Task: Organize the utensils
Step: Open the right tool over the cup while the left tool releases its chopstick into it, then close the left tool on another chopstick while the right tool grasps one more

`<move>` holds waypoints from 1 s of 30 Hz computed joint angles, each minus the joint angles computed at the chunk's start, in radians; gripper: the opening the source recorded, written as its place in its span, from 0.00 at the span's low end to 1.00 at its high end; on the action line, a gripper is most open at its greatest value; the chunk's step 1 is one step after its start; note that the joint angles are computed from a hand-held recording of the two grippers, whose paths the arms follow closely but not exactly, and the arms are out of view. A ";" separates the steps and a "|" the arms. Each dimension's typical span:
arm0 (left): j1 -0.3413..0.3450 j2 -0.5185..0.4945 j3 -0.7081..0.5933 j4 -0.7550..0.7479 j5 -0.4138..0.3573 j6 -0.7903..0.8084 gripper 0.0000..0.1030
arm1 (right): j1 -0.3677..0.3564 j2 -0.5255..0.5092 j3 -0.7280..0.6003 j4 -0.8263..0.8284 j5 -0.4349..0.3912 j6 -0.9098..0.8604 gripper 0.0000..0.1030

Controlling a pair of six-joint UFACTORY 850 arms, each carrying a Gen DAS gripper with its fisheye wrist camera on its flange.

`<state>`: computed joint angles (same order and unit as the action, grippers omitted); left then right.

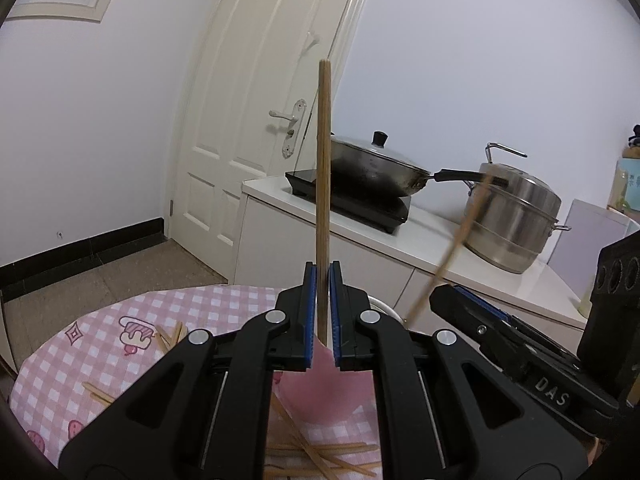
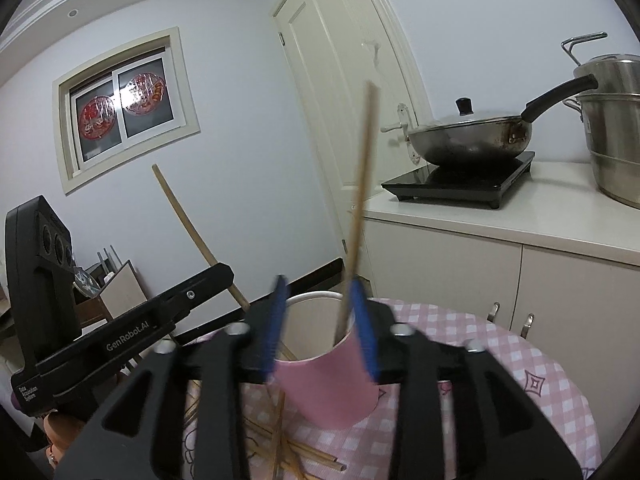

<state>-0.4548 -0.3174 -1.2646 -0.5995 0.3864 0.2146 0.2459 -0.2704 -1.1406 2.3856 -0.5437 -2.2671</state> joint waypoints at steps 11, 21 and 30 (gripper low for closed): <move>-0.053 0.080 0.092 -0.272 0.145 0.271 0.74 | 0.005 0.057 0.060 0.000 0.023 0.036 0.41; -0.034 0.144 0.168 -0.375 0.094 0.350 0.74 | 0.024 0.090 0.106 0.010 0.059 0.028 0.42; 0.022 0.213 0.259 -0.510 0.002 0.412 0.74 | 0.048 0.117 0.143 0.041 0.103 -0.018 0.47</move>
<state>-0.4327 -0.1047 -1.0059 -1.1100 0.3889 0.6270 0.2942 -0.1538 -0.9980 2.4263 -0.4404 -2.2847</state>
